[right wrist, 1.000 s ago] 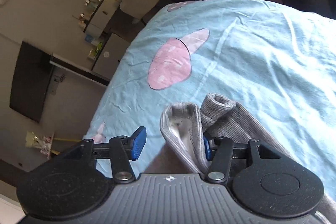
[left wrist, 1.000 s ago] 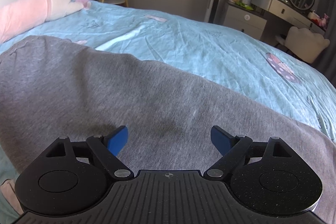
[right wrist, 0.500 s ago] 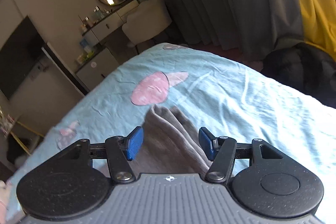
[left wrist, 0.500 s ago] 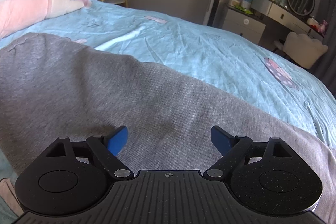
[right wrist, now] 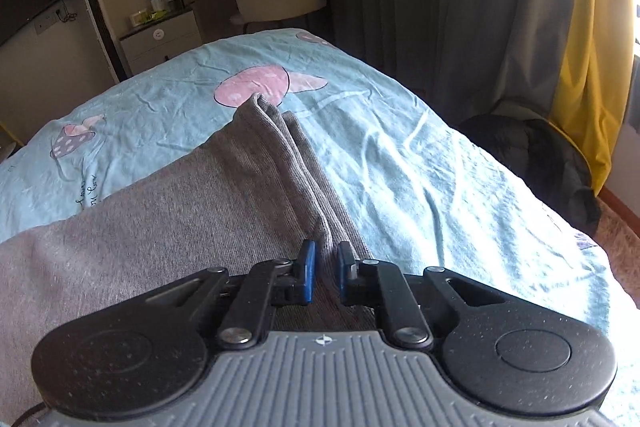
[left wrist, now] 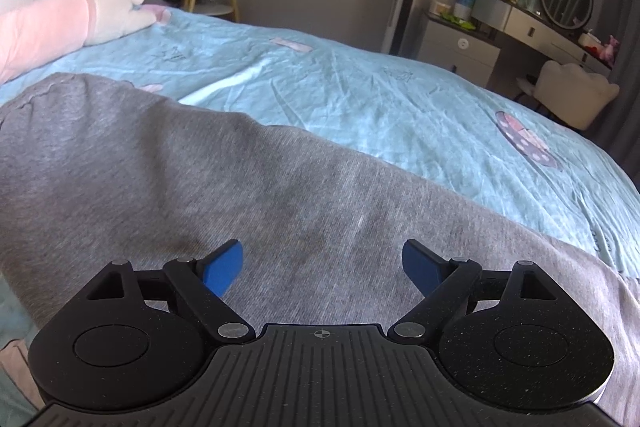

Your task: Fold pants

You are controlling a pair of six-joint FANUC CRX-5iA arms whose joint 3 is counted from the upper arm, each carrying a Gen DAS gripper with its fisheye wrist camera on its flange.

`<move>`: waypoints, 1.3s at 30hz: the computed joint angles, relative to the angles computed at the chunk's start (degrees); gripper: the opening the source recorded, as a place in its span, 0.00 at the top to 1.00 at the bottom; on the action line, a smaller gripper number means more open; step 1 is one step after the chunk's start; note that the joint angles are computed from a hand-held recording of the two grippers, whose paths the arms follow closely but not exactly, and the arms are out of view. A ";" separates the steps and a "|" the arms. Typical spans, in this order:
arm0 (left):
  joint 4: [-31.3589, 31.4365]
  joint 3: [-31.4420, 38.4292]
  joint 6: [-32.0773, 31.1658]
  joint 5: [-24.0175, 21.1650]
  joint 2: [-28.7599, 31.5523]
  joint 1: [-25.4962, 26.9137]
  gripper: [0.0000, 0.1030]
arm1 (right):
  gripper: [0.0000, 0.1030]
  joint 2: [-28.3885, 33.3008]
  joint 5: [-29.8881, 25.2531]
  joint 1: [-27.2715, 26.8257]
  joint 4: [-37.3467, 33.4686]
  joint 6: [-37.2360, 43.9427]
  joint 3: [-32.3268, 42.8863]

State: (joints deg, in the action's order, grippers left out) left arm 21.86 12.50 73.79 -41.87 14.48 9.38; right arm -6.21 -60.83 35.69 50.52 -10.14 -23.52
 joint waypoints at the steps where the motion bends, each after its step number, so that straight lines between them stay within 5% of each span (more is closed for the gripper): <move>1: 0.02 -0.08 -0.10 0.01 -0.05 0.00 0.11 | 0.83 0.07 0.63 -0.36 -0.81 0.53 0.17; 7: -0.38 0.11 0.06 -0.27 0.01 0.04 0.11 | 0.78 2.60 0.79 -1.75 -2.91 6.16 3.31; 11: -0.88 0.44 0.64 -0.54 0.15 -0.02 0.11 | 0.97 3.72 -2.61 -1.02 -1.01 8.41 4.32; 14: -0.70 0.04 0.60 -0.14 -0.12 0.00 0.11 | 0.96 3.49 -8.89 -0.02 1.58 -1.64 4.03; 16: -0.45 -0.19 0.55 0.05 -0.24 0.07 0.11 | 0.94 0.20 -7.45 0.80 1.88 -7.81 1.19; 17: -0.30 -0.18 0.50 -0.01 -0.21 0.12 0.11 | 0.86 -1.93 -6.83 1.80 1.93 -11.87 -0.74; 20: 0.26 -0.17 0.09 -0.22 -0.07 0.21 0.11 | 0.36 -6.38 -9.09 6.41 4.43 -25.57 -6.21; 21: 0.33 -0.12 -0.17 -0.28 -0.01 0.17 0.11 | 0.34 -7.84 -8.99 7.81 5.22 -30.01 -8.18; 26: 1.99 -0.96 -3.27 0.06 -0.38 0.01 0.11 | 0.35 -10.71 -6.80 11.03 6.72 -39.15 -12.90; 30: 5.33 -2.81 -7.31 0.61 -1.26 0.04 0.11 | 0.43 -10.87 1.34 6.54 9.29 -41.03 -14.96; 35: 11.04 -5.06 -13.16 -0.81 -2.13 0.35 0.11 | 0.44 -9.23 4.78 2.95 11.90 -45.76 -15.78; 37: 12.31 -5.54 -14.93 -1.50 -2.32 0.24 0.11 | 0.54 -8.89 4.30 3.14 11.70 -45.52 -15.25; 39: 11.74 -4.76 -15.24 -3.04 -1.86 -0.09 0.11 | 0.81 -9.04 5.42 2.93 11.37 -43.64 -15.04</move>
State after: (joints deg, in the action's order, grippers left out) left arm 33.60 7.74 58.55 -44.91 12.62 9.29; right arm -15.25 -55.41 38.62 61.88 -53.79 -38.57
